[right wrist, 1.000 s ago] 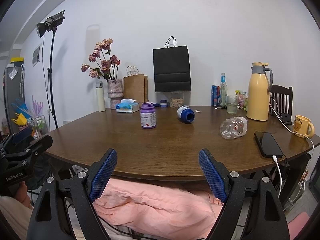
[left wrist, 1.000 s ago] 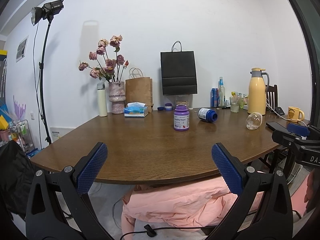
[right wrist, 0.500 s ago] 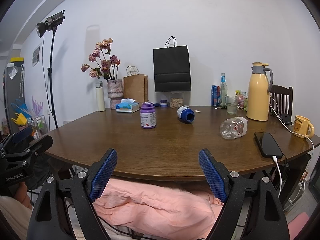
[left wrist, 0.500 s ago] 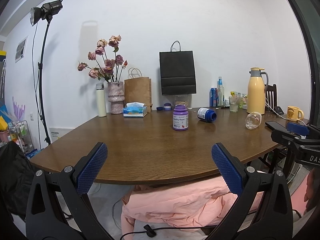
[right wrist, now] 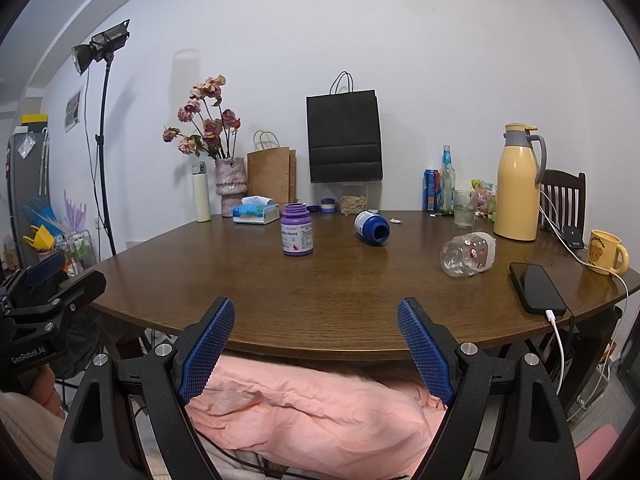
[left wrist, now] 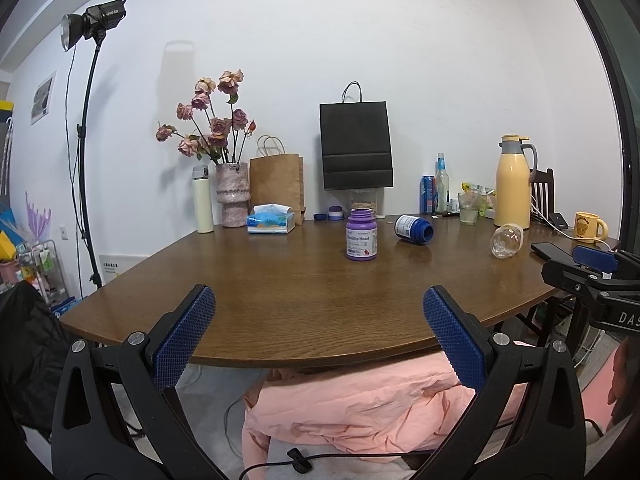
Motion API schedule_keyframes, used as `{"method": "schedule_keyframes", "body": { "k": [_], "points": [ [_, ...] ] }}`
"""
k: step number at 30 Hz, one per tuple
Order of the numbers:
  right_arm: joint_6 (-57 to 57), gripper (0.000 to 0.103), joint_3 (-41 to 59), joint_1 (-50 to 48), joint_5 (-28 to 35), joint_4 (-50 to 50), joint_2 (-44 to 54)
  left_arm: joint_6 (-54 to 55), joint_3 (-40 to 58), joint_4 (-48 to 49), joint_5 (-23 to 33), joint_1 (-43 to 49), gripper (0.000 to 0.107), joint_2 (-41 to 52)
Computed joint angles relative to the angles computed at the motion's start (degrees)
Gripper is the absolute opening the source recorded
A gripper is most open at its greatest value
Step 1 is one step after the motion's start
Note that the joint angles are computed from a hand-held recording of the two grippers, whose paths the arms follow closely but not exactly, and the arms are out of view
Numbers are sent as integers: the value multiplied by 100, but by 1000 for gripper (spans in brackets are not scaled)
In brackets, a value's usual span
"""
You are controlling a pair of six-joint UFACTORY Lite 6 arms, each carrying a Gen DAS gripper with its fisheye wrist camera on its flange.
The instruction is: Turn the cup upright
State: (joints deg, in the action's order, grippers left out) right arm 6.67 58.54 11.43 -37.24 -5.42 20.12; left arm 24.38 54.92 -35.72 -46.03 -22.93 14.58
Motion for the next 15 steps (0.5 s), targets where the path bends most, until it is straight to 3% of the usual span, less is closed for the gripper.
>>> {"method": "schedule_keyframes", "body": {
  "k": [15],
  "points": [
    [-16, 88, -15, 7, -28, 14, 14, -30, -84, 16, -52, -16, 103, -29]
  ]
}}
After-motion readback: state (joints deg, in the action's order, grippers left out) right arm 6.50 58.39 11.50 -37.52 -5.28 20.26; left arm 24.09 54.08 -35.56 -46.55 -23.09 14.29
